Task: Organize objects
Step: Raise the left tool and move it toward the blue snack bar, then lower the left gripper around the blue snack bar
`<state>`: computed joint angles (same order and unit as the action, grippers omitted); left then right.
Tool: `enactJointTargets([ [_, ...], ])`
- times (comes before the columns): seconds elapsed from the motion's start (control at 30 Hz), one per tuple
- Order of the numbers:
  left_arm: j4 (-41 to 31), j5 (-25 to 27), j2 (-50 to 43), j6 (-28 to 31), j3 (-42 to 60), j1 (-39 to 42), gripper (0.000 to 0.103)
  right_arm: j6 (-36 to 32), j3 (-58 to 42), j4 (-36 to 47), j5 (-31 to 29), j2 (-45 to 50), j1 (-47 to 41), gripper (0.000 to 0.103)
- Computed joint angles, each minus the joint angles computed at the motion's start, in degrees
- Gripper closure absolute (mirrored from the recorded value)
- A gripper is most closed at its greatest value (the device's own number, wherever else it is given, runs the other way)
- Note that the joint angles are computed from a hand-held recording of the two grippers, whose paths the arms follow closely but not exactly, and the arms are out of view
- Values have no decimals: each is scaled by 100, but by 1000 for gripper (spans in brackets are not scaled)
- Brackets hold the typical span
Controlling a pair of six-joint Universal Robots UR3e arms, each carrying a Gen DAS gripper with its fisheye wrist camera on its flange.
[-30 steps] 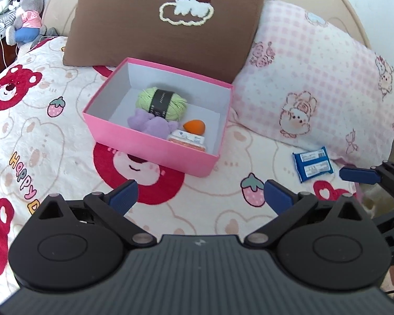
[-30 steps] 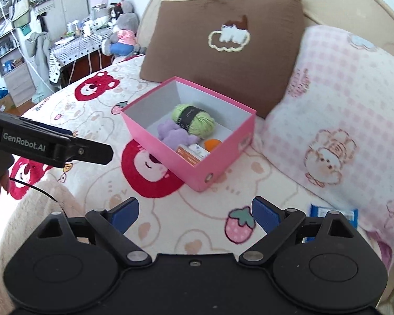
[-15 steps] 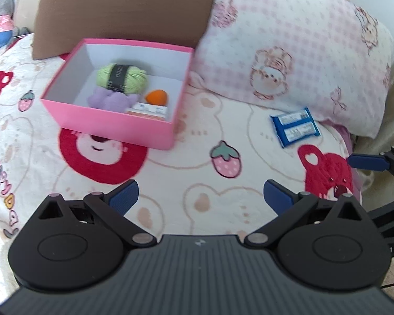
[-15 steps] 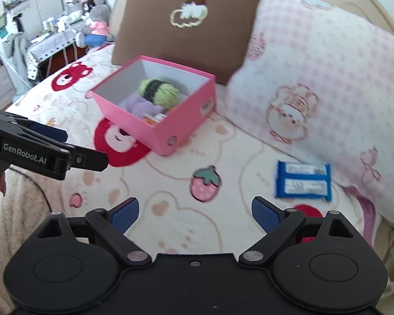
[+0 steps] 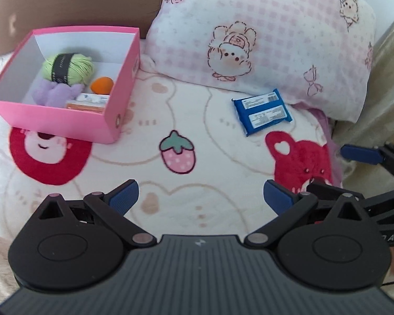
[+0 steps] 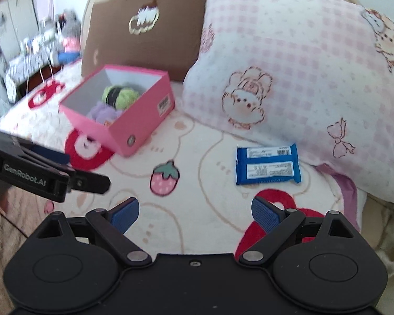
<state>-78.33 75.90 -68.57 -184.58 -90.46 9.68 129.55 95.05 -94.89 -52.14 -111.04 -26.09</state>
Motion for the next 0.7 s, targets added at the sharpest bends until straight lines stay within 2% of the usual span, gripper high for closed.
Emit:
enactJointTargets([
  [0.1, 335, -137, -125, -155, -151, -8, 0, -10, 330, -232, 492, -92, -374, 8],
  [0.23, 1018, -123, -414, -304, -341, -142, 0, 348, 689, -1014, 784, 6, -590, 8],
  [0.33, 1562, -109, -711, -445, -458, -288, 1, 195, 349, -589, 1180, 424, -764, 7],
  [0.4, 1906, -186, -934, -537, -528, -354, 1, 279, 121, -515, 1243, 707, -763, 6],
  [0.6, 2765, -140, -1664, -760, -512, -605, 1, 1531, -149, -1778, 828, 1518, -397, 5],
  [0.7, 3184, -170, -2090, -836, -407, -682, 0, 2470, -194, -2733, 573, 2040, -204, 5],
])
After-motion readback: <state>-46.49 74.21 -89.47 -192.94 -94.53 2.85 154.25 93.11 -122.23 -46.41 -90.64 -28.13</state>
